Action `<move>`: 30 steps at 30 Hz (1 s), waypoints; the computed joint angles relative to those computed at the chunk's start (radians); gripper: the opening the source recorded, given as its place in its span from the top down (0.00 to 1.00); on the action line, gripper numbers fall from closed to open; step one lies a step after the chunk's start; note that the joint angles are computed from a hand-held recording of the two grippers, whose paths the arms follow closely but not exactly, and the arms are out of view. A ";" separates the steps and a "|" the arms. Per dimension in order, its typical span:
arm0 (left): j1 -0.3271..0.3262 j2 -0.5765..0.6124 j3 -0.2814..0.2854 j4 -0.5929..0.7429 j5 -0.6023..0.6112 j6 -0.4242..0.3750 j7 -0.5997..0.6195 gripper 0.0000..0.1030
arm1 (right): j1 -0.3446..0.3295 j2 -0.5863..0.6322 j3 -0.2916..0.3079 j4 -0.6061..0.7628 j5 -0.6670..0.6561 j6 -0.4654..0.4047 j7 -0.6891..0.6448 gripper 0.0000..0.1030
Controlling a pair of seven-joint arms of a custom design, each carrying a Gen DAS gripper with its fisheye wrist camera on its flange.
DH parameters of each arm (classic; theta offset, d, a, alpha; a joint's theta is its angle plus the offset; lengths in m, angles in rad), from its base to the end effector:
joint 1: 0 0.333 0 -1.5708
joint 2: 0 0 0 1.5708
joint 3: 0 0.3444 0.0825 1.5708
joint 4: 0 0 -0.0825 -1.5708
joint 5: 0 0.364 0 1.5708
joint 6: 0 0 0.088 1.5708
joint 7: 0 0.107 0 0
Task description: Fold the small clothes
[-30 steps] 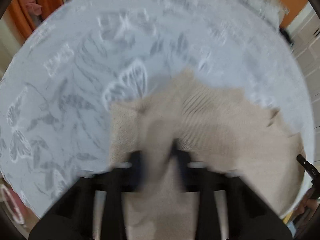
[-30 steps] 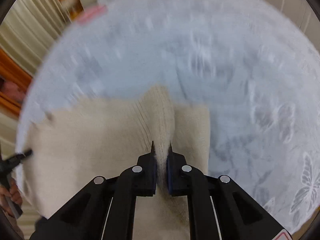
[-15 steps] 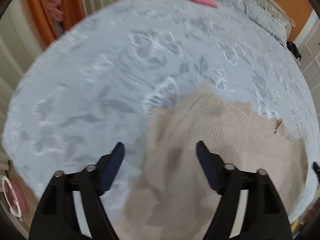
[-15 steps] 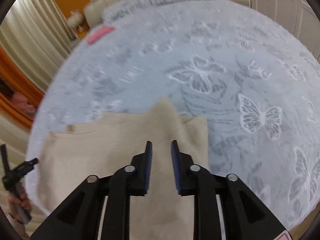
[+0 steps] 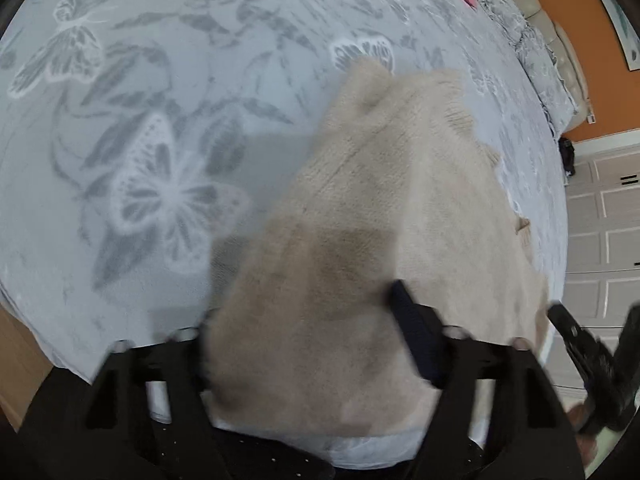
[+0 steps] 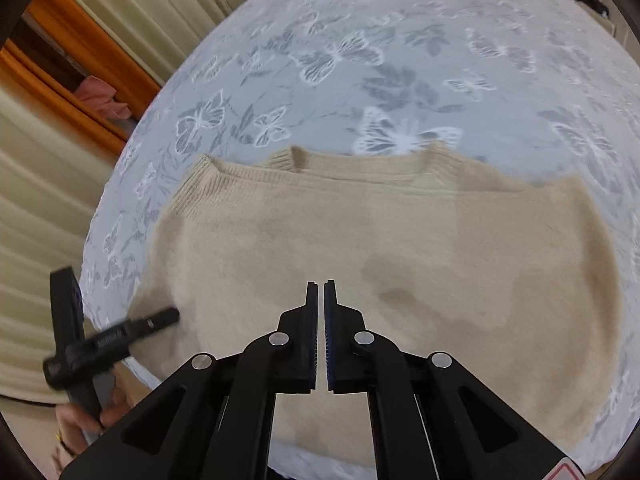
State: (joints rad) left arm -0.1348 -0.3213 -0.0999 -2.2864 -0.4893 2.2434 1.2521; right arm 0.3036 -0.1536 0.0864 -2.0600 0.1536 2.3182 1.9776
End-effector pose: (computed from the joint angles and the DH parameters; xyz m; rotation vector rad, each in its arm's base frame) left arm 0.4364 -0.1228 0.5454 2.3418 -1.6571 0.6288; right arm 0.4820 0.2042 0.5810 -1.8257 2.0101 -0.0615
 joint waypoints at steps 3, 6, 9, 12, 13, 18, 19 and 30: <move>-0.003 -0.004 0.029 -0.022 -0.073 0.002 0.033 0.58 | 0.002 0.099 0.007 0.097 -0.033 -0.077 0.023 0.98; 0.002 -0.017 0.055 -0.044 -0.140 -0.004 0.090 0.63 | 0.009 0.237 0.006 0.192 -0.046 -0.211 0.022 1.00; 0.010 -0.025 0.053 -0.052 -0.155 -0.004 0.121 0.63 | 0.019 0.273 0.001 0.224 -0.074 -0.216 0.072 1.00; 0.013 -0.026 0.050 -0.054 -0.179 0.003 0.124 0.67 | 0.047 0.310 0.005 0.281 -0.176 -0.268 0.083 1.00; 0.014 -0.032 0.057 -0.057 -0.191 -0.002 0.132 0.73 | 0.055 0.317 0.006 0.291 -0.198 -0.275 0.087 1.00; -0.011 -0.075 0.056 -0.033 -0.266 0.031 0.183 0.82 | 0.038 0.295 -0.002 0.244 -0.132 -0.204 0.088 1.00; -0.025 -0.087 0.051 -0.009 -0.283 0.040 0.197 0.82 | 0.029 0.280 -0.004 0.219 -0.104 -0.175 0.081 1.00; -0.200 0.054 -0.122 0.337 -0.180 0.103 0.168 0.83 | -0.120 -0.206 -0.094 -0.258 0.288 0.153 -0.134 0.92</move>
State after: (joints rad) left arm -0.3351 -0.2677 -0.2219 -1.9489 -0.6691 2.3466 1.4198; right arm 0.1840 -0.3594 -0.0073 -2.3175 0.4411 2.4711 1.8440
